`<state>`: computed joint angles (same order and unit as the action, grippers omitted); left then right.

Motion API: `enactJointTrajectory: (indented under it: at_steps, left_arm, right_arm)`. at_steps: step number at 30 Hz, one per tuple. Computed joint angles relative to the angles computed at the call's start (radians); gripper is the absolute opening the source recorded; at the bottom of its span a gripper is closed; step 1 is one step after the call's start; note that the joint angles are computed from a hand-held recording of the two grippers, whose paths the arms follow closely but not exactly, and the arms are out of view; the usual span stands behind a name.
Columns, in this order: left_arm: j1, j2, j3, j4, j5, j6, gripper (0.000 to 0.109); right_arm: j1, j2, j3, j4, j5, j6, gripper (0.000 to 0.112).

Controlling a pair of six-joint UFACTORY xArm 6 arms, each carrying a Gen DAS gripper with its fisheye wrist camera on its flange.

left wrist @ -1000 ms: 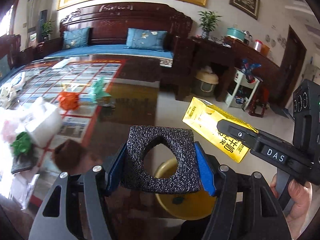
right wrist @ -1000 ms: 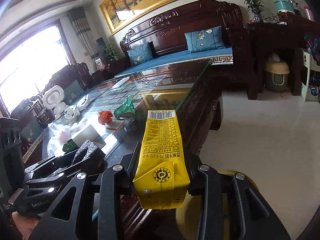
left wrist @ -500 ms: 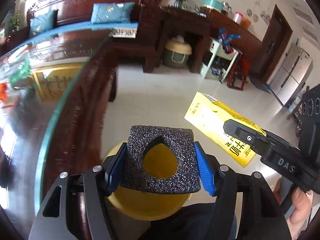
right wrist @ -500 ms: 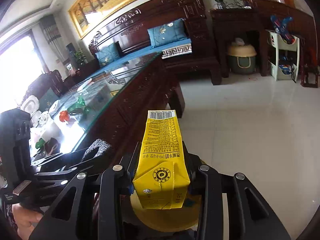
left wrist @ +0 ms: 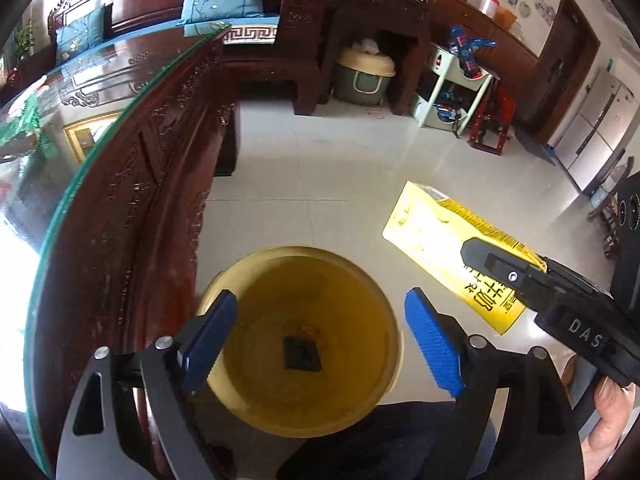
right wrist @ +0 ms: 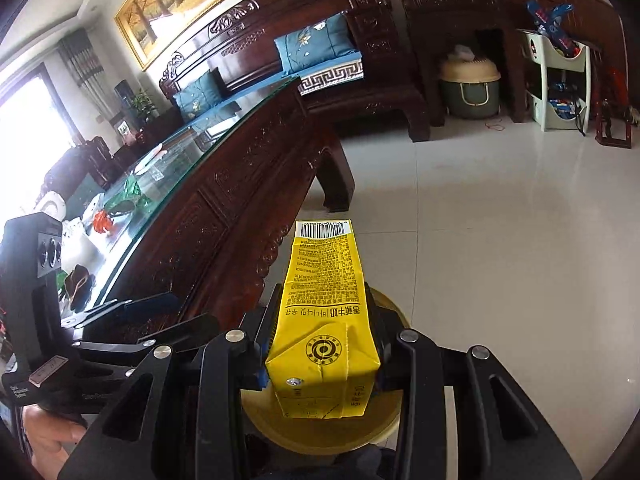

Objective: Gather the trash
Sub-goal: 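Open the right gripper over the bucket to drop the yellow carton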

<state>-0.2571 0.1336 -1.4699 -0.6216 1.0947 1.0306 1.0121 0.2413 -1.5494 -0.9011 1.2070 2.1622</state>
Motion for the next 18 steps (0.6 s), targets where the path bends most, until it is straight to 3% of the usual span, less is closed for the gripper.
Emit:
enactJointTrajectory:
  at_steps: [9, 10, 12, 18]
  left_arm:
    - [0.018, 0.02, -0.04, 0.011, -0.046, -0.022, 0.087]
    - [0.019, 0.022, -0.042, 0.015, -0.05, -0.025, 0.087]
    - [0.023, 0.024, -0.048, 0.014, -0.053, -0.026, 0.088]
    - [0.037, 0.03, -0.062, 0.024, -0.061, -0.036, 0.09]
  right_arm:
    - [-0.042, 0.053, -0.058, 0.052, -0.068, -0.102, 0.036]
    - [-0.047, 0.064, -0.073, 0.067, -0.071, -0.127, 0.043]
    - [-0.055, 0.103, -0.136, 0.128, -0.029, -0.199, 0.072]
    - [-0.055, 0.176, -0.245, 0.148, 0.012, -0.296, 0.07]
